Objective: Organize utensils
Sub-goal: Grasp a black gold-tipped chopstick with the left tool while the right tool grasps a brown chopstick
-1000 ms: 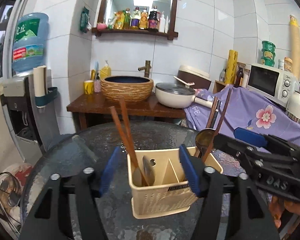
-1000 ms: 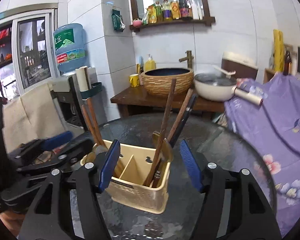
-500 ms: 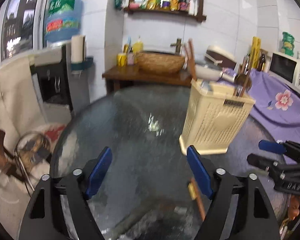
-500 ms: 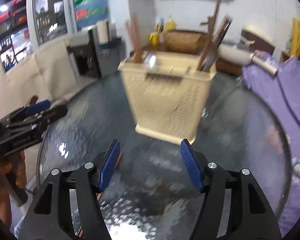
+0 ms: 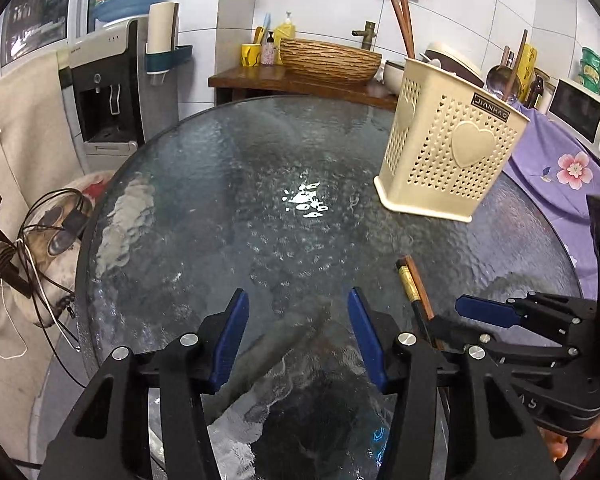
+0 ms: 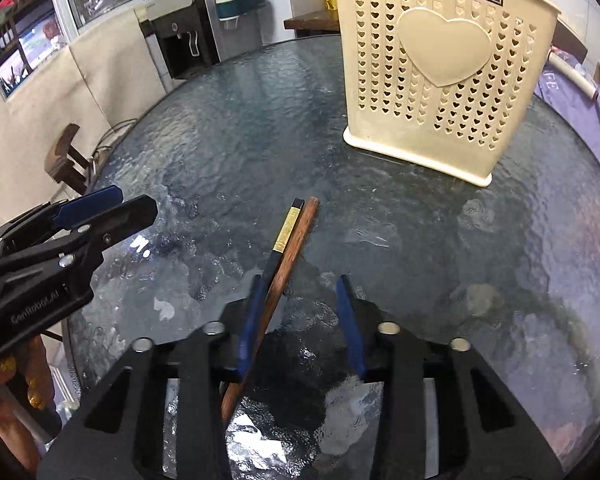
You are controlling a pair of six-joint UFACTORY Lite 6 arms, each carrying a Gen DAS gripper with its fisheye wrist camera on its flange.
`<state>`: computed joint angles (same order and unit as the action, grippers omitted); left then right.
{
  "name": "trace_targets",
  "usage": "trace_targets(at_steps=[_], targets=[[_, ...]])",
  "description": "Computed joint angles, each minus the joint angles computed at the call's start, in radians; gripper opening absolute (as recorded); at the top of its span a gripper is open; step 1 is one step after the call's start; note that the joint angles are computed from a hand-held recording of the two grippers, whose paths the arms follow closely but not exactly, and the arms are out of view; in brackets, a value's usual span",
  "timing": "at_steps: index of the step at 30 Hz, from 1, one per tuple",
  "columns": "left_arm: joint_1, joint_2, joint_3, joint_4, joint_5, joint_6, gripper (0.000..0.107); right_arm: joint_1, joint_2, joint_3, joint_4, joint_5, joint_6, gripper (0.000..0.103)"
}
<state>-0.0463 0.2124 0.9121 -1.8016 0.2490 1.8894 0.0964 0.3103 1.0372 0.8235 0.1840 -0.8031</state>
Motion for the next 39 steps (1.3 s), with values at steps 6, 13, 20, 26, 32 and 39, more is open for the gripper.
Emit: trace_targets(at_steps=[6,13,20,26,32,39], targets=[[-0.035,0.006,-0.014,0.024,0.000,-0.015,0.050,-0.025,-0.006,0.014,-0.164,0.036,0.118,0.030],[-0.084,0.014,-0.006,0.053,-0.010,-0.057,0.049,-0.063,0.065,0.112,-0.170,0.114,0.157,0.027],[-0.115,0.006,-0.002,0.135,-0.043,-0.135,0.047,-0.006,0.174,0.264,-0.441,0.123,0.463,0.011],[-0.151,0.049,0.052,0.380,-0.011,-0.390,0.046,-0.092,0.169,0.249,-0.227,0.150,0.230,0.008],[-0.229,0.195,0.227,0.728,0.010,-0.787,0.036,-0.171,0.098,0.164,-0.107,0.138,0.077,0.008],[-0.287,0.269,0.321,1.028,-0.032,-1.109,0.015,-0.188,-0.004,0.081,-0.091,0.093,0.014,0.008]])
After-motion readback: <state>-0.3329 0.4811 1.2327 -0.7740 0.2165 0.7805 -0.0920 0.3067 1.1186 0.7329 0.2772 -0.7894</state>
